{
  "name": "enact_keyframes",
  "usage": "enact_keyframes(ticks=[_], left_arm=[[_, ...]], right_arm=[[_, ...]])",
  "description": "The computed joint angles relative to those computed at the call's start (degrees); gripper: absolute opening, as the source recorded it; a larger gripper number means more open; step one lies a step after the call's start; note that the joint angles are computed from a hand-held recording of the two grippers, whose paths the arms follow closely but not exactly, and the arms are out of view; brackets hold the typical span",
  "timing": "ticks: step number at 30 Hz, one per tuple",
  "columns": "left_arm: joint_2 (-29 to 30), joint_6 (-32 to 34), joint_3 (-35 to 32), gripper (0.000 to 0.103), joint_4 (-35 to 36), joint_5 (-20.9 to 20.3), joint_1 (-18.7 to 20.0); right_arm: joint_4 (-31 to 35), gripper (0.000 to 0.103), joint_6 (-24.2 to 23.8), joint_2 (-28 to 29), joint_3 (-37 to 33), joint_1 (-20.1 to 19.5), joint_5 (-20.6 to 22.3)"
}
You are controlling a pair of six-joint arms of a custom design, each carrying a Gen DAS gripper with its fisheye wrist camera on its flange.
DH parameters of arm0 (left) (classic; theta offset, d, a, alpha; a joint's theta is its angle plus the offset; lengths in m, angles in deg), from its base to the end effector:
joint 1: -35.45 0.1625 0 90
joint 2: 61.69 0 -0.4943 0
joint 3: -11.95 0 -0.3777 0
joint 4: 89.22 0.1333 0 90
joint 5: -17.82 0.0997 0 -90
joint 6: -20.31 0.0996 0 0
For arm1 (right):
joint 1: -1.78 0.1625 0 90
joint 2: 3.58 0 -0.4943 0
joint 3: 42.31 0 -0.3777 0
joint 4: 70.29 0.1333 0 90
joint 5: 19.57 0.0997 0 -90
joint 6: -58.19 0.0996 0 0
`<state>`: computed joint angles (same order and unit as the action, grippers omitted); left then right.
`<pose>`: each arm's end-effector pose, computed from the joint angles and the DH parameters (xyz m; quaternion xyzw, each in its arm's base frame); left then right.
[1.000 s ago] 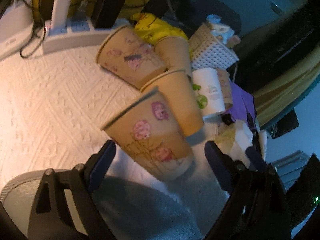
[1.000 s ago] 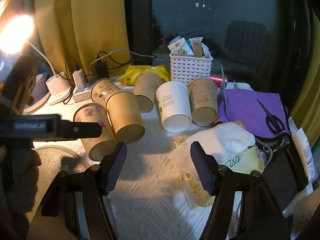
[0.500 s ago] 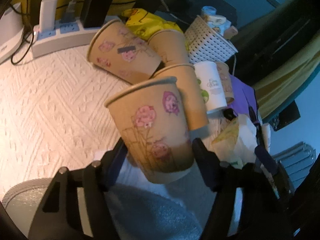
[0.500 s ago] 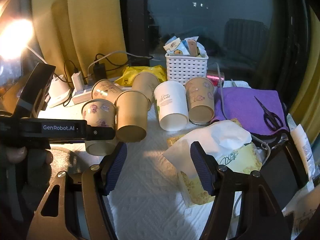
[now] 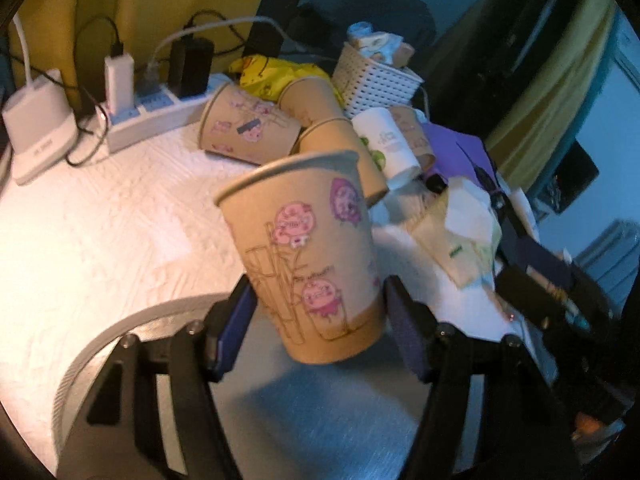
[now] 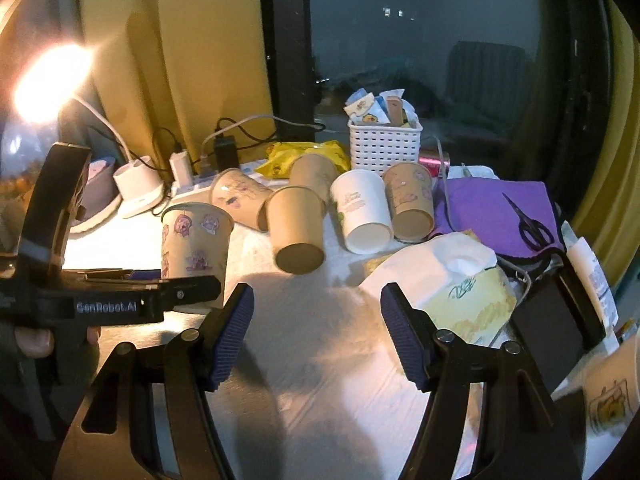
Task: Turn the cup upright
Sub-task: 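Close the right gripper around the lying flower-print paper cup, then lift the cup with the right gripper and rotate it mouth-up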
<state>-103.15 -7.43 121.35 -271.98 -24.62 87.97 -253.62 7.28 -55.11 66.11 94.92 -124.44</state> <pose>-0.2198 -0.6266 0.1206 -0.0105 0.8978 -0.3779 0.2257 0.1432 -0.6443 0.2149 0.3919 -0.8574 0.2337 0.2379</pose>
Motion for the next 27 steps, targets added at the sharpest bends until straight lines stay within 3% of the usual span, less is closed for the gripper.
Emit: enact_keyframes(ticks=[8,19,27], left_arm=[[-1.32,2.56,7.92,0.066,-5.01,4.17,-4.59],[-1.67,1.05,19.18,0.066,-10.90,8.27,-11.49],[-1.61,-3.21,23.99,0.066,-11.75,9.69,-14.21]], right_arm=[[0.78,0.069,2.28,-3.16,5.24,1.61,0.63],[3.81,0.069,5.50,-7.45,12.68,2.63,3.77],[6.06,0.069,6.92,-9.78,17.23,3.36,4.84]])
